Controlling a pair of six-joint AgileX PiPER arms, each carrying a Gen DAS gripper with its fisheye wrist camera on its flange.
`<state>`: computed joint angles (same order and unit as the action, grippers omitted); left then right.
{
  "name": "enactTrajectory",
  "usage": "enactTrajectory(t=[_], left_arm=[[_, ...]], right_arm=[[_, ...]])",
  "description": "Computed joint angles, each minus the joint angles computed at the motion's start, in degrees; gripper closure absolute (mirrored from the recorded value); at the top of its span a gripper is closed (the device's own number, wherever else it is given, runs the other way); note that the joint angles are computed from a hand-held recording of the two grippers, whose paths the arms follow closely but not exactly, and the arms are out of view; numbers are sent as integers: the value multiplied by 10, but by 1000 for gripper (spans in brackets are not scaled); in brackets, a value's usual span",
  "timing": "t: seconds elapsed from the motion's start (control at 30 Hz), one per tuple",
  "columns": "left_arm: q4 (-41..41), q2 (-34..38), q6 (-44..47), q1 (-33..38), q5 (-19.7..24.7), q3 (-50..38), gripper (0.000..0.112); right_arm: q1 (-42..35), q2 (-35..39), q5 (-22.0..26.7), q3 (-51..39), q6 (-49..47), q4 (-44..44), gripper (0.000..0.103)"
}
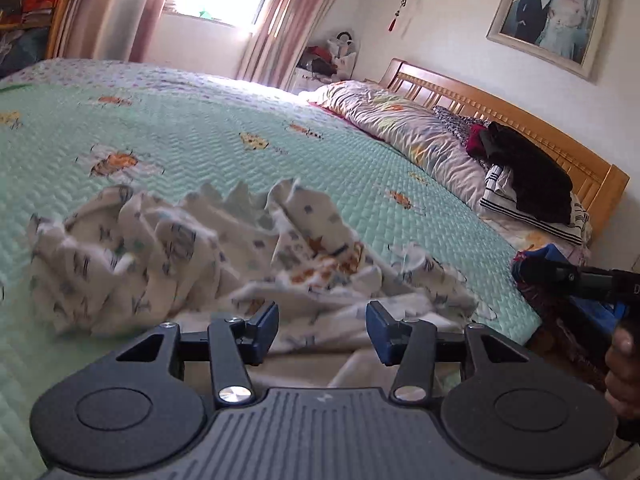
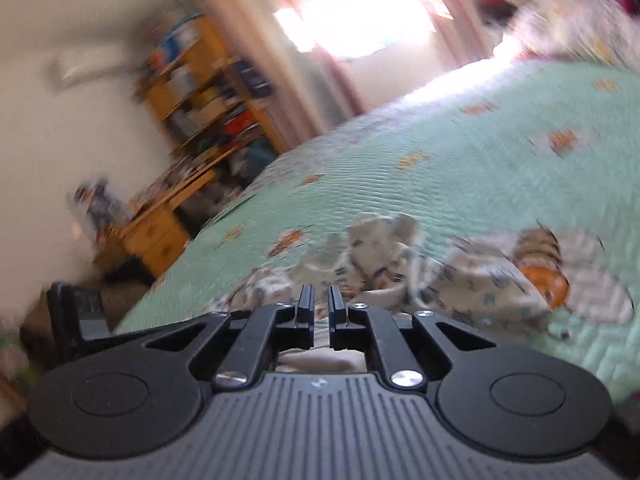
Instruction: Fold clothes
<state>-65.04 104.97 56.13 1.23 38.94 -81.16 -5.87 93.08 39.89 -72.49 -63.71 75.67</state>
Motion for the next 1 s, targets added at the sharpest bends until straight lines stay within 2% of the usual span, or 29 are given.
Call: enactTrajectory(t=[0.03,0.1,0.2,0.27,0.37,0.43,0.47,0.5,0.57,0.63,0.7,0.8,0.87,0.9,0.93,0.97,1.0], left_arm=[[-9,-5,8,7,18,17,62],[-11,-12,27,10,35,43,62],[1,-11,14,3,36,54,59],[17,-5,-5,-3,34,52,56],[36,3,-25,-12,31,49,52],[38,7,-33,-15,35,46,51],[31,12,-29,-14,42,43,51],[22,17,-25,-14,51,38,51],[9,26,-17,-17,62,24,48],[1,33,-8,-24,65,11,43],[2,40,-12,-32,58,3,34],[22,50,-36,-45,46,-7,34],[28,56,-45,-51,40,-12,33],[29,61,-48,-54,36,-16,33],[31,65,-51,-57,32,-20,33],[29,70,-51,-59,28,-24,34],[24,72,-47,-61,20,-24,43]], right_arm=[[14,2,6,-13,-11,-31,70],[61,6,-37,-22,-42,-93,48],[122,37,-107,-43,-52,-191,48],[140,84,-101,-90,3,-279,48],[152,146,-100,-152,96,-369,54],[146,168,-86,-185,121,-358,79],[142,174,-79,-198,129,-346,85],[142,179,-79,-208,142,-343,96],[145,186,-83,-227,171,-342,99],[135,204,-53,-259,208,-321,100],[136,213,-49,-270,245,-343,100],[145,211,-54,-261,271,-384,91],[149,200,-51,-247,231,-379,78],[152,197,-51,-242,212,-386,59],[156,193,-51,-238,194,-393,48],[158,201,-46,-248,200,-406,48],[159,212,-40,-262,211,-421,49]])
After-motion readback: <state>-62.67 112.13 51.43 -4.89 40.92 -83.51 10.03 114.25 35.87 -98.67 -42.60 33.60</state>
